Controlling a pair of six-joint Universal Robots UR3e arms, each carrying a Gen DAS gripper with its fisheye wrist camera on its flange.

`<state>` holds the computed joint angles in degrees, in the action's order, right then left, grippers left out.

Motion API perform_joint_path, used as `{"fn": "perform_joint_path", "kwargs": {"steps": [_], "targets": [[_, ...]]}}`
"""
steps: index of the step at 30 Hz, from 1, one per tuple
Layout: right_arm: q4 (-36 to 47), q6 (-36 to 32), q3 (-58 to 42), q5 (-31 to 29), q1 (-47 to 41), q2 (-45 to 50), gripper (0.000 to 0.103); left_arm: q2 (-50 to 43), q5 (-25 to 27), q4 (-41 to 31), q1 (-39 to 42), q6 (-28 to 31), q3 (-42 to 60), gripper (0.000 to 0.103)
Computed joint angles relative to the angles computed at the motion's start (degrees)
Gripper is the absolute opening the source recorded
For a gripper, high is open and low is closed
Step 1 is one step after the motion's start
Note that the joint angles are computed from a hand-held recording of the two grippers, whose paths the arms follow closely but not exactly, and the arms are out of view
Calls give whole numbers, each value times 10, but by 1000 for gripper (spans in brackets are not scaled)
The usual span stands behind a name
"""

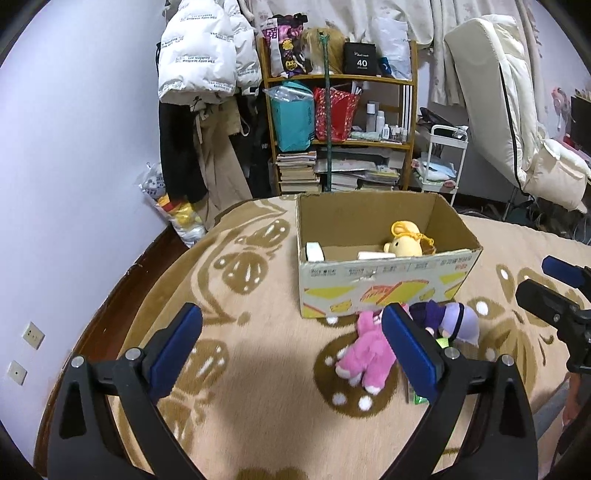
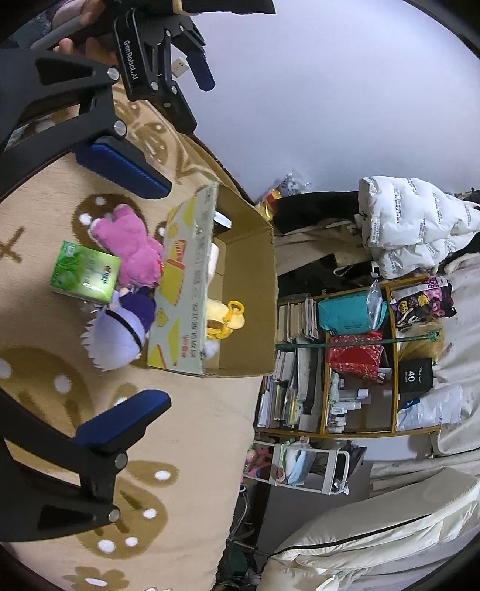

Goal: Organize soft objects
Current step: 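Move both tools back toward the remaining toys beside the box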

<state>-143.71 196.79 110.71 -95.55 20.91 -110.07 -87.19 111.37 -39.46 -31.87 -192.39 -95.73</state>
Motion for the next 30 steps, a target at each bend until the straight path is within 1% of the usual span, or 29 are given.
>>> {"fn": "perform_joint_path", "kwargs": {"steps": [5, 14, 26, 30], "targets": [[11, 11, 6, -4, 9, -4, 103, 5, 7, -14, -8, -3, -5, 97], [14, 20, 10, -26, 31, 7, 103, -1, -4, -29, -6, -4, 0, 97], [39, 21, -4, -27, 36, 50, 103, -40, -21, -20, -7, 13, 9, 97], [58, 28, -8, -9, 26, 57, 103, -54, -32, -19, -5, 16, 13, 97]]}}
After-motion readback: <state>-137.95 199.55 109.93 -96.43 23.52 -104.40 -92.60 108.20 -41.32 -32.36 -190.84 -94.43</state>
